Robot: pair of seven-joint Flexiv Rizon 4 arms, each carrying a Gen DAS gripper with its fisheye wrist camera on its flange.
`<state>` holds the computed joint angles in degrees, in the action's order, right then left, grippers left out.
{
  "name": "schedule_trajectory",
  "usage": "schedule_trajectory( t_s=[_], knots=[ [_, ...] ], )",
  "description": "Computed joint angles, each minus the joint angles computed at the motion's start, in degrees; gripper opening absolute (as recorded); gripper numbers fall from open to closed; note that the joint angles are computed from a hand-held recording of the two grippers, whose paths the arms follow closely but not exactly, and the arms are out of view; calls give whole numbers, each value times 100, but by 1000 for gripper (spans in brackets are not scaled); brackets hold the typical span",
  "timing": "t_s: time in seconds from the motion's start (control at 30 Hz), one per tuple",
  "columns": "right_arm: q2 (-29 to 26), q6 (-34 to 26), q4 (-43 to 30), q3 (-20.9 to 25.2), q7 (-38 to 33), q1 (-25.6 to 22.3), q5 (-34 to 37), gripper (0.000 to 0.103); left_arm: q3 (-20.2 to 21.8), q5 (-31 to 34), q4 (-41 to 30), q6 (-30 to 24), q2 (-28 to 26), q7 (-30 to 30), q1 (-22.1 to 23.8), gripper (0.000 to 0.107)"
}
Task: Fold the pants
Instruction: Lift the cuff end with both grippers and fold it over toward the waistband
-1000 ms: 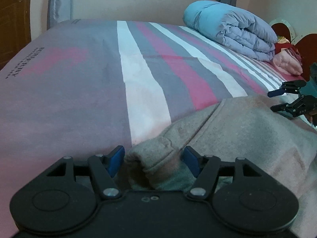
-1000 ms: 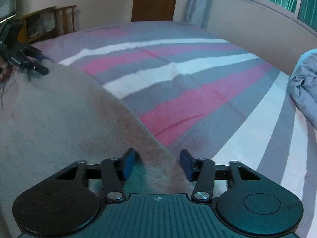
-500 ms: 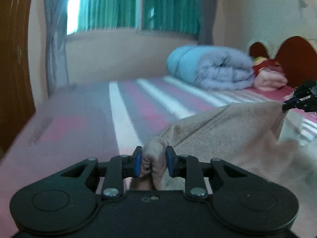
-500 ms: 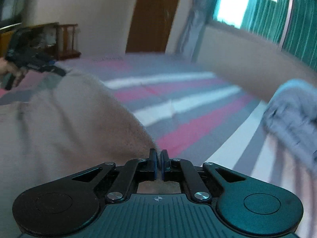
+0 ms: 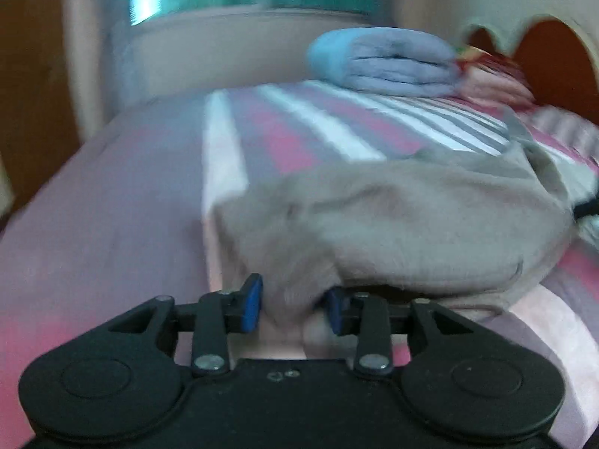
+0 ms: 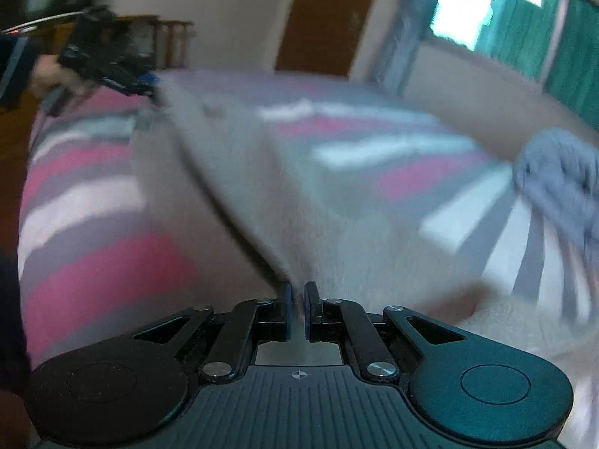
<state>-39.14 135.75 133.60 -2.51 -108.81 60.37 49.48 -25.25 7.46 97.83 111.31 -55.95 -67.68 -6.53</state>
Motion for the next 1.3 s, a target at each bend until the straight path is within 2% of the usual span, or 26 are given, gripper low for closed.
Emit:
schedule_trajectory(
  t_s=[0.07,0.13,0.2,0.23,0.3,0.37,0.43,0.47,0.5,0.57,0.63,0.7,0.77,0.83,0.87,0.9,0.97,1.03,1.1,1.17,1.23,1.3],
  knots=[
    [-159,128,-260,9,228,253,788,5,395,-542,471,647,213,-565,-349,30],
    [-228,767,-256,567,1023,-28,1026,5,337,-711,755,1059,298,-1206,-329,30],
    [-220,1127,-348,889,1430,-203,1451,5,25,-599,884,1293,253,-1775,-134,30],
    [-231,1314,-351,1054,1609,-260,1619,5,-245,-492,894,1276,169,-2093,52,34],
    [-346,1693,-233,1369,2318,-655,1369,5,-967,9,786,1162,-257,-2633,595,38],
    [-423,1943,-74,1605,3131,-1095,932,7,-1404,228,488,994,-666,-3013,851,38],
    [-688,2566,370,1878,4352,-1723,-13,27,-1667,434,332,833,-948,-3284,1106,38],
    [-708,2617,462,1885,4753,-1900,-254,48,-1736,476,301,707,-1013,-3409,1209,38],
    [-727,2657,511,1899,5145,-2106,-461,55,-1759,460,183,586,-1069,-3517,1199,38],
    [-845,2982,712,1890,5740,-2388,-882,55,-1822,528,-42,467,-1236,-3674,1210,38],
    [-783,2764,801,1772,6052,-2514,-1038,54,-1897,646,-138,464,-1357,-3778,1277,38],
    [-874,2762,829,1650,6365,-2652,-1342,54,-1771,513,-243,386,-1304,-3917,1167,37],
    [-699,2130,821,1448,6483,-2661,-1441,51,-1630,378,-206,217,-1153,-4001,1119,33],
    [-695,1945,818,1325,6613,-2704,-1649,37,-1316,177,-294,145,-937,-3989,867,20],
    [-698,1921,822,1266,6633,-2692,-1706,16,-1197,156,-330,150,-858,-3936,779,19],
    [-728,1971,850,1259,6690,-2757,-1869,10,-1166,209,-399,253,-859,-3873,739,19],
    [-707,2049,867,1151,6618,-2579,-1762,7,-1265,535,-445,674,-911,-3806,812,17],
    [-746,2681,898,1154,6522,-2301,-1428,6,-1226,744,-437,822,-845,-3857,848,17],
    [-848,3208,953,1282,6548,-2139,-1130,6,-988,758,-375,504,-697,-3801,801,17],
    [-906,2999,1033,1345,6430,-1970,-999,6,-794,513,-337,-272,-630,-3563,735,16],
    [-1126,2584,1114,1432,6579,-2119,-1384,6,-898,542,-287,-42,-821,-3398,804,16],
    [-1566,3177,1110,1615,6875,-2327,-1545,6,-952,385,-238,118,-855,-3373,787,16]
  ],
)
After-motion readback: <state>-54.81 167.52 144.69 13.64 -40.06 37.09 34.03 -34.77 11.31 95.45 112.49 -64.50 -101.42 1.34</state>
